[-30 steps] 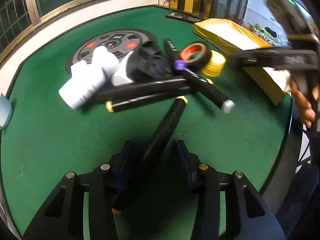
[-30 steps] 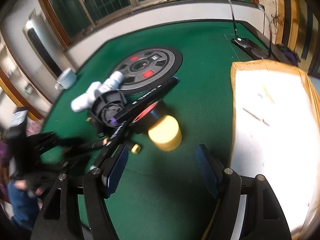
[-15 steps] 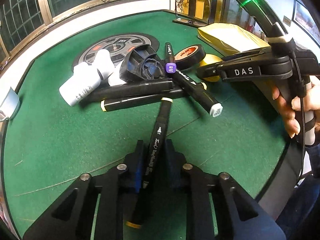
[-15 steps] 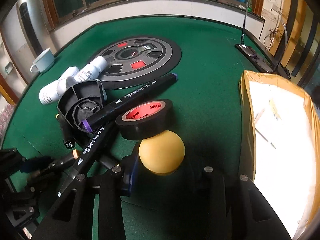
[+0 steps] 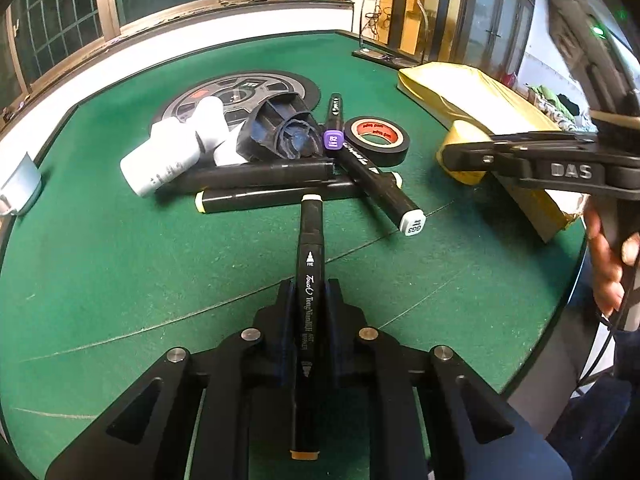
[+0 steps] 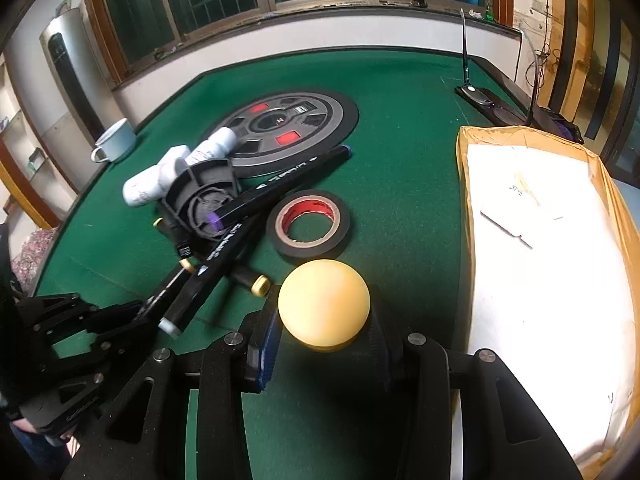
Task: Organize rigid objects
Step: 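Grasp the yellow round sponge with the right gripper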
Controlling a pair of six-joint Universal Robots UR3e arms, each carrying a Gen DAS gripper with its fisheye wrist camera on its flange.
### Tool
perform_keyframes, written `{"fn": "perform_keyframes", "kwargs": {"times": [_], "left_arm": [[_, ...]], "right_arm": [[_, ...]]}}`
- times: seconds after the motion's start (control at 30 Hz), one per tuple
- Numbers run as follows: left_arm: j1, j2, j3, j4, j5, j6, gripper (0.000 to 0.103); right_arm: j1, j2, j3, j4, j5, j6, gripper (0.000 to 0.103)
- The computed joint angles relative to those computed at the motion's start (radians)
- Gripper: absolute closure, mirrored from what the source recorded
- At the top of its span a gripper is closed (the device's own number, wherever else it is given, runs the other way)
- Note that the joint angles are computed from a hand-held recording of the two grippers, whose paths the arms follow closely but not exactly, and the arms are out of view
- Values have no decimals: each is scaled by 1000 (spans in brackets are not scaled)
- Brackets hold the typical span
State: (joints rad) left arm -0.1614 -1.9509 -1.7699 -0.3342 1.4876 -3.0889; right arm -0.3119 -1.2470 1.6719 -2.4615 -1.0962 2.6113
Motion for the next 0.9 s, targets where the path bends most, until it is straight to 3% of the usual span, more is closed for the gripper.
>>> {"fn": "perform_keyframes", "kwargs": {"times": [0.43, 0.67, 0.9], "left_arm": [[-28, -28, 48, -30, 60, -36, 90], [1, 8, -7, 10, -14, -52, 90], [3, 2, 7, -8, -18, -64, 91]], "right_arm": [[-67, -63, 57, 34, 112, -32, 67], [-91, -87, 78, 55, 135, -41, 67], [-94, -93, 83, 62, 151, -44, 67]]}}
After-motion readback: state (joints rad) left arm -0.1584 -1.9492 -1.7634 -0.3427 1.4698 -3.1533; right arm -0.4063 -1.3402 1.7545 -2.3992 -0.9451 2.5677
